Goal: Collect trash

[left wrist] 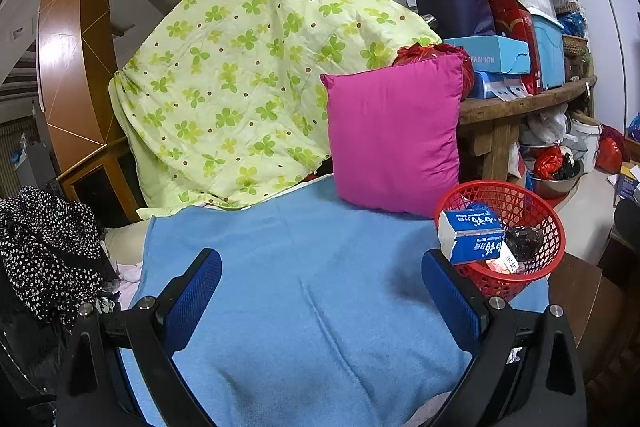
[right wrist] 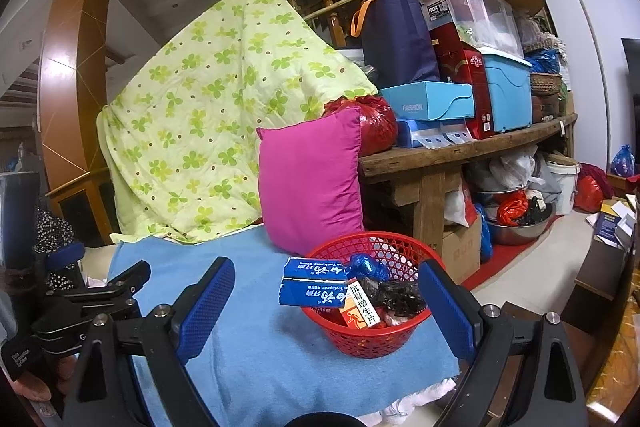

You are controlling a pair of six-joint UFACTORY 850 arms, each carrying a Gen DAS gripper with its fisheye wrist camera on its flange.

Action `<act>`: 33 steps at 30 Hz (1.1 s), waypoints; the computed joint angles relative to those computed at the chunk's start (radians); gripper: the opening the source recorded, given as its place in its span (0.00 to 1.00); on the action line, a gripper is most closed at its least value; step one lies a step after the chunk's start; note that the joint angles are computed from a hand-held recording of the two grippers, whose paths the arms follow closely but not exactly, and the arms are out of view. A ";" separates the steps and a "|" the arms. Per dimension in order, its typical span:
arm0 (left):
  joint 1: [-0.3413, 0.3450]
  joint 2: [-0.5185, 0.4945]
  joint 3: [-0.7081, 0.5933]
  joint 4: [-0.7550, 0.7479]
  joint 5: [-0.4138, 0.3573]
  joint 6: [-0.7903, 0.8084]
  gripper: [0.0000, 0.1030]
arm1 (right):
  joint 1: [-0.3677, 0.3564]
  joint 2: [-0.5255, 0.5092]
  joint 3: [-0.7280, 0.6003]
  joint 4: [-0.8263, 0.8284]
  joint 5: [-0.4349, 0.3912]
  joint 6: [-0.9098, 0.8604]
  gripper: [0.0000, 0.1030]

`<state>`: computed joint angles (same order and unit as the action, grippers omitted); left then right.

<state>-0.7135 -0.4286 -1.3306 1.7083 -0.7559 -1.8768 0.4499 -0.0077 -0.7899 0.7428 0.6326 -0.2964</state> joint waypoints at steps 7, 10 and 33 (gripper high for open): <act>0.001 0.001 0.001 0.001 0.002 0.002 0.97 | 0.000 0.004 0.005 0.001 0.001 0.000 0.92; 0.003 0.003 0.005 0.003 0.008 -0.002 0.97 | 0.002 0.002 0.003 0.011 -0.001 -0.007 0.92; 0.010 0.020 0.024 0.031 0.036 -0.022 0.97 | 0.018 -0.030 -0.045 0.135 -0.034 -0.114 0.92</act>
